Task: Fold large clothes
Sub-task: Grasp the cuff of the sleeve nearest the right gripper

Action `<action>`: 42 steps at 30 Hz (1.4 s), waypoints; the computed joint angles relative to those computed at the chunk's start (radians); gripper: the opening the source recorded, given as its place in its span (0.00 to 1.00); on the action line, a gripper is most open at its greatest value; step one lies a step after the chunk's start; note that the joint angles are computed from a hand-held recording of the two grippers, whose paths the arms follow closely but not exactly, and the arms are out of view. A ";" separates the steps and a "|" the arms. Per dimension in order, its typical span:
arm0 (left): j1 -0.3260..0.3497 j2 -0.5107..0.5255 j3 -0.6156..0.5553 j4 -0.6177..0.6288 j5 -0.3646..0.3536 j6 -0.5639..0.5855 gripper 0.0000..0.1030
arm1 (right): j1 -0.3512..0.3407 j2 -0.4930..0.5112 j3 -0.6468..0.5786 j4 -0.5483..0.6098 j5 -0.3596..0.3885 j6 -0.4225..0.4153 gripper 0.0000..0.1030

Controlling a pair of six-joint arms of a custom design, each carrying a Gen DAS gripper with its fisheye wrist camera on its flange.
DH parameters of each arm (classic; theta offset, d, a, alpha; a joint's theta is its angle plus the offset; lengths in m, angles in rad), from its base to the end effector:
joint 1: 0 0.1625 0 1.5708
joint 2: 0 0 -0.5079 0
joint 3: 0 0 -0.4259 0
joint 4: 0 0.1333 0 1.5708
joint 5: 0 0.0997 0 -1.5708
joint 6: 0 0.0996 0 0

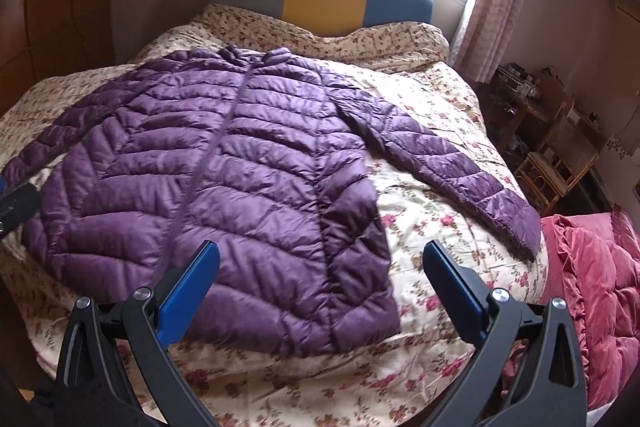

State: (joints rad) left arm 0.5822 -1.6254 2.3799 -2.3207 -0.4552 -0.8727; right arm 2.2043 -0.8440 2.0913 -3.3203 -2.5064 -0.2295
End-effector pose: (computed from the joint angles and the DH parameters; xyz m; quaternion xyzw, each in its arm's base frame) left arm -0.1967 -0.3962 0.3337 0.0504 0.8469 -0.4234 0.3177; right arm 0.3913 -0.4430 0.1344 0.2598 -0.8322 0.3049 0.3834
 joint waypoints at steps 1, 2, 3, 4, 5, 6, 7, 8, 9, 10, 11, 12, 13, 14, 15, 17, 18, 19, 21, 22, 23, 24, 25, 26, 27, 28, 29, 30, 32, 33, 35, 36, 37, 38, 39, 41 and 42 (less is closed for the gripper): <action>0.013 0.009 -0.004 -0.023 -0.003 0.017 0.97 | -0.008 0.004 -0.006 0.002 -0.008 -0.005 0.98; 0.028 0.020 -0.010 -0.037 -0.005 0.032 0.97 | -0.021 0.009 -0.015 0.008 -0.020 -0.009 0.98; 0.043 0.031 -0.017 -0.055 -0.006 0.055 0.97 | -0.035 0.011 -0.022 0.015 -0.030 -0.008 0.98; 0.061 0.046 -0.025 -0.075 -0.003 0.085 0.97 | -0.048 0.013 -0.030 0.024 -0.041 -0.005 0.98; 0.079 0.061 -0.033 -0.094 0.001 0.113 0.97 | -0.060 0.014 -0.037 0.031 -0.049 -0.004 0.98; 0.090 0.071 -0.039 -0.112 0.002 0.136 0.97 | -0.078 0.016 -0.047 0.041 -0.060 -0.007 0.98; 0.111 0.089 -0.048 -0.146 0.003 0.176 0.97 | -0.090 0.017 -0.053 0.048 -0.070 -0.009 0.98; 0.128 0.105 -0.057 -0.170 0.004 0.206 0.97 | -0.107 0.019 -0.063 0.051 -0.084 -0.015 0.98; 0.142 0.116 -0.066 -0.186 0.002 0.229 0.97 | -0.121 0.020 -0.070 0.048 -0.096 -0.022 0.98; 0.163 0.133 -0.079 -0.212 -0.006 0.261 0.97 | -0.139 0.021 -0.081 0.052 -0.112 -0.026 0.98; 0.179 0.146 -0.090 -0.238 -0.013 0.289 0.97 | -0.157 0.018 -0.091 0.055 -0.121 -0.028 0.98; 0.194 0.161 -0.099 -0.267 -0.015 0.316 0.97 | -0.176 0.016 -0.102 0.050 -0.131 -0.039 0.98; 0.213 0.181 -0.111 -0.312 -0.020 0.360 0.97 | -0.193 0.016 -0.114 0.037 -0.148 -0.058 0.97; 0.227 0.195 -0.123 -0.332 -0.028 0.385 0.97 | -0.210 0.017 -0.128 0.027 -0.166 -0.075 0.97; 0.242 0.209 -0.138 -0.348 -0.041 0.411 0.97 | -0.226 0.012 -0.140 0.030 -0.178 -0.078 0.97; 0.276 0.244 -0.166 -0.417 -0.070 0.484 0.97 | -0.262 0.002 -0.168 0.043 -0.201 -0.078 0.97; 0.289 0.262 -0.179 -0.444 -0.072 0.514 0.97 | -0.280 0.000 -0.184 0.036 -0.220 -0.093 0.95; 0.298 0.277 -0.189 -0.459 -0.075 0.531 0.97 | -0.293 -0.002 -0.195 0.037 -0.232 -0.097 0.94; 0.319 0.302 -0.215 -0.479 -0.088 0.566 0.97 | -0.326 -0.018 -0.221 0.085 -0.262 -0.068 0.91; 0.332 0.318 -0.229 -0.500 -0.099 0.596 0.97 | -0.341 -0.025 -0.231 0.094 -0.277 -0.066 0.88; 0.343 0.333 -0.243 -0.514 -0.100 0.617 0.97 | -0.356 -0.030 -0.241 0.105 -0.294 -0.060 0.87; 0.356 0.347 -0.258 -0.523 -0.106 0.636 0.97 | -0.371 -0.037 -0.251 0.129 -0.305 -0.043 0.84; 0.365 0.357 -0.270 -0.523 -0.110 0.644 0.97 | -0.382 -0.046 -0.256 0.158 -0.313 -0.019 0.80; 0.377 0.370 -0.285 -0.522 -0.113 0.654 0.97 | -0.397 -0.057 -0.263 0.190 -0.320 0.010 0.79; 0.384 0.378 -0.294 -0.525 -0.118 0.661 0.97 | -0.404 -0.066 -0.267 0.214 -0.330 0.034 0.78; 0.397 0.390 -0.311 -0.524 -0.129 0.671 0.97 | -0.416 -0.075 -0.274 0.228 -0.337 0.053 0.77; 0.407 0.399 -0.324 -0.524 -0.129 0.679 0.97 | -0.426 -0.081 -0.280 0.242 -0.344 0.068 0.76; 0.411 0.407 -0.332 -0.529 -0.126 0.686 0.97 | -0.438 -0.092 -0.287 0.274 -0.351 0.101 0.75; 0.428 0.427 -0.356 -0.548 -0.125 0.718 0.97 | -0.457 -0.107 -0.294 0.323 -0.351 0.158 0.74; 0.433 0.435 -0.365 -0.553 -0.122 0.727 0.97 | -0.469 -0.116 -0.298 0.371 -0.354 0.200 0.74; 0.447 0.455 -0.387 -0.576 -0.121 0.761 0.97 | -0.486 -0.128 -0.302 0.474 -0.340 0.284 0.74; 0.450 0.462 -0.394 -0.582 -0.119 0.770 0.97 | -0.494 -0.127 -0.304 0.501 -0.336 0.304 0.74; 0.457 0.470 -0.405 -0.589 -0.121 0.782 0.97 | -0.501 -0.117 -0.311 0.503 -0.334 0.301 0.74; 0.462 0.476 -0.413 -0.594 -0.130 0.791 0.97 | -0.501 -0.111 -0.309 0.495 -0.338 0.298 0.74; 0.466 0.481 -0.420 -0.601 -0.136 0.799 0.97 | -0.502 -0.099 -0.309 0.464 -0.349 0.276 0.75; 0.478 0.494 -0.436 -0.613 -0.150 0.818 0.97 | -0.505 -0.080 -0.309 0.402 -0.355 0.243 0.76; 0.483 0.500 -0.444 -0.614 -0.157 0.825 0.97 | -0.507 -0.077 -0.309 0.391 -0.354 0.246 0.80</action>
State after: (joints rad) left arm 1.0657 -1.1259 1.9359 -2.9352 -0.6126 -0.0481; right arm 1.6969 -0.9209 1.7825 -2.9290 -2.8601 0.0169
